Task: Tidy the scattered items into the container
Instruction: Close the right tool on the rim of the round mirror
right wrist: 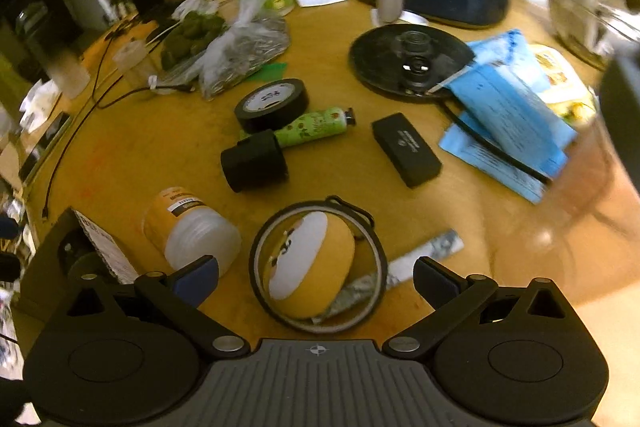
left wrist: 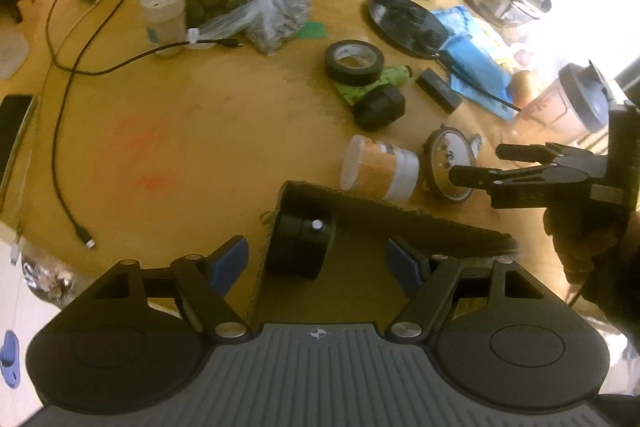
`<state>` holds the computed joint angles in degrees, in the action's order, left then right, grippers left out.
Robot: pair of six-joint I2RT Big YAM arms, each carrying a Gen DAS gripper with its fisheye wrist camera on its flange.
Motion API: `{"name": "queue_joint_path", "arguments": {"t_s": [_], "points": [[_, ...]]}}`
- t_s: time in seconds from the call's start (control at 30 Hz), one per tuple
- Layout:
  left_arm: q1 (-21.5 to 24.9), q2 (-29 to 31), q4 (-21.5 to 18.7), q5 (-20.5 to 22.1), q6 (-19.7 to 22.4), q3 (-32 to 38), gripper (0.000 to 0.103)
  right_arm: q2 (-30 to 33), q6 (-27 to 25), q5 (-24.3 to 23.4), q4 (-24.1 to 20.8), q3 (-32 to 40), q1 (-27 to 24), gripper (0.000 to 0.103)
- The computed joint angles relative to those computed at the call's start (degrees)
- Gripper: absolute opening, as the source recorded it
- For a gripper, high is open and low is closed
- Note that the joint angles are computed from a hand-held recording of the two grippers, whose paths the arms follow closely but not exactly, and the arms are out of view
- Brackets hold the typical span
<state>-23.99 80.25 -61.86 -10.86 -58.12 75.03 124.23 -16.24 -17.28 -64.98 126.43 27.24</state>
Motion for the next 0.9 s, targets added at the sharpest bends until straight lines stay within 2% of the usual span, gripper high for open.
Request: {"name": "queue_joint_path", "arguments": {"t_s": [0.17,0.43,0.53,0.7,0.9], "points": [[-0.8,-0.7,-1.1,-1.1,-2.9,-0.6,0.076,2.8,-4.9,1.1,-1.7,3.3,0.7,0.103],[-2.2,-1.9,-2.9,-2.6,-7.3,-1.5,0.076,5.0,-7.1,2.7,-2.4,5.2,1.3,0.102],[-2.6,-2.0,-3.4,-3.0,-8.0,-1.4,0.076,5.8,-8.3,2.6,-3.8,6.1,1.3,0.089],[-2.9,-1.8,-3.4,-3.4,-7.8,-0.9,0.076,4.2,-8.9,2.2,-1.7,3.6,1.3,0.089],[-1.9,-1.0,-2.5,-3.3,-3.9,0.6,0.076,1.3,-8.5,1.9,1.1,0.3,1.0,0.089]]}}
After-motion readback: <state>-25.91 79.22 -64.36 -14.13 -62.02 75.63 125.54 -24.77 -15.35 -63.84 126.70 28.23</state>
